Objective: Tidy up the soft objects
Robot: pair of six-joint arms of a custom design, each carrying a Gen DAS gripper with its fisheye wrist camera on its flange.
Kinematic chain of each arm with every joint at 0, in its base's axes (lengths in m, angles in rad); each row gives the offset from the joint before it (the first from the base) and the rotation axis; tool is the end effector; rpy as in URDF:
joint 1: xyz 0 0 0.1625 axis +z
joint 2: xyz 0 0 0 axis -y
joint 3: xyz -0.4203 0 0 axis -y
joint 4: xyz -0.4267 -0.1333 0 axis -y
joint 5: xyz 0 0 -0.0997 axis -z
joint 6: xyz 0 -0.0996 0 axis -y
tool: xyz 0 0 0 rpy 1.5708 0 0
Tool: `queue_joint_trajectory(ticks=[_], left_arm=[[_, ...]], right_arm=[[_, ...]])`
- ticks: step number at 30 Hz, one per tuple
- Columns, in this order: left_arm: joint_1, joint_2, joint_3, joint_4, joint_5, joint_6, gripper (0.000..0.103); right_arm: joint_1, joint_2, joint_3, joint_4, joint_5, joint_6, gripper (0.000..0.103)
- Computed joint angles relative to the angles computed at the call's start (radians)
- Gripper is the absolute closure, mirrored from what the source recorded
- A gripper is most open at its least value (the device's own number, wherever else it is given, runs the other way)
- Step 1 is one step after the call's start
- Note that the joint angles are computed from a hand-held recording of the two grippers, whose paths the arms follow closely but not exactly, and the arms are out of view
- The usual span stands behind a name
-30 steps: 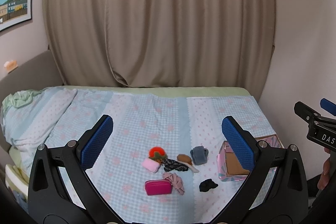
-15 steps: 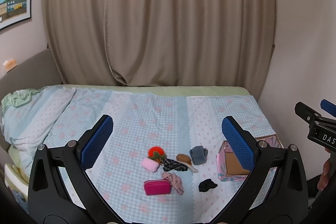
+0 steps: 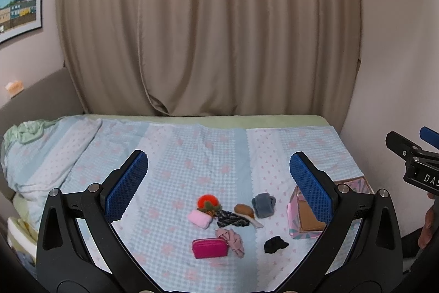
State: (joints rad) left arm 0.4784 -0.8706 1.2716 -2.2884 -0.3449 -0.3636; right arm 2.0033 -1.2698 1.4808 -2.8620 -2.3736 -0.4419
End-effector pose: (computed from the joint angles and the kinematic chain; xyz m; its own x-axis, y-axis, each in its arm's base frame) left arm -0.5781 -0.5555 0.3164 -0.6886 -0.0011 -0.7251 0.6406 0.4676 -0.6090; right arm 0.3284 -0.5642 0.5299 -0.7261 0.0746 0.6836 -0.5620 0.5085 -0.6524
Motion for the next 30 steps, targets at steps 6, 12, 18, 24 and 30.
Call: queue_joint_trajectory(ticks=[6,12,18,24,30], left_arm=[[0.0,-0.009,0.019,-0.026,-0.001,0.015,0.001],[0.004,-0.025,0.036,-0.042,-0.021,0.02,0.001],[0.036,-0.074,0.057,0.08,-0.058,-0.051,0.001],[0.11,-0.133,0.101,0.15,-0.15,-0.072,0.001],[0.215,-0.157,0.147,0.137,-0.253,0.002,0.001]], right_arm=[[-0.001,-0.001,0.0,0.001,0.001,-0.001,0.0],[0.004,0.007,0.004,-0.013,-0.008,-0.015,0.0],[0.004,0.032,0.003,0.004,-0.001,0.007,0.0],[-0.01,0.082,0.007,0.06,0.011,0.091,0.0],[-0.048,0.162,0.0,0.087,0.021,0.187,0.0]])
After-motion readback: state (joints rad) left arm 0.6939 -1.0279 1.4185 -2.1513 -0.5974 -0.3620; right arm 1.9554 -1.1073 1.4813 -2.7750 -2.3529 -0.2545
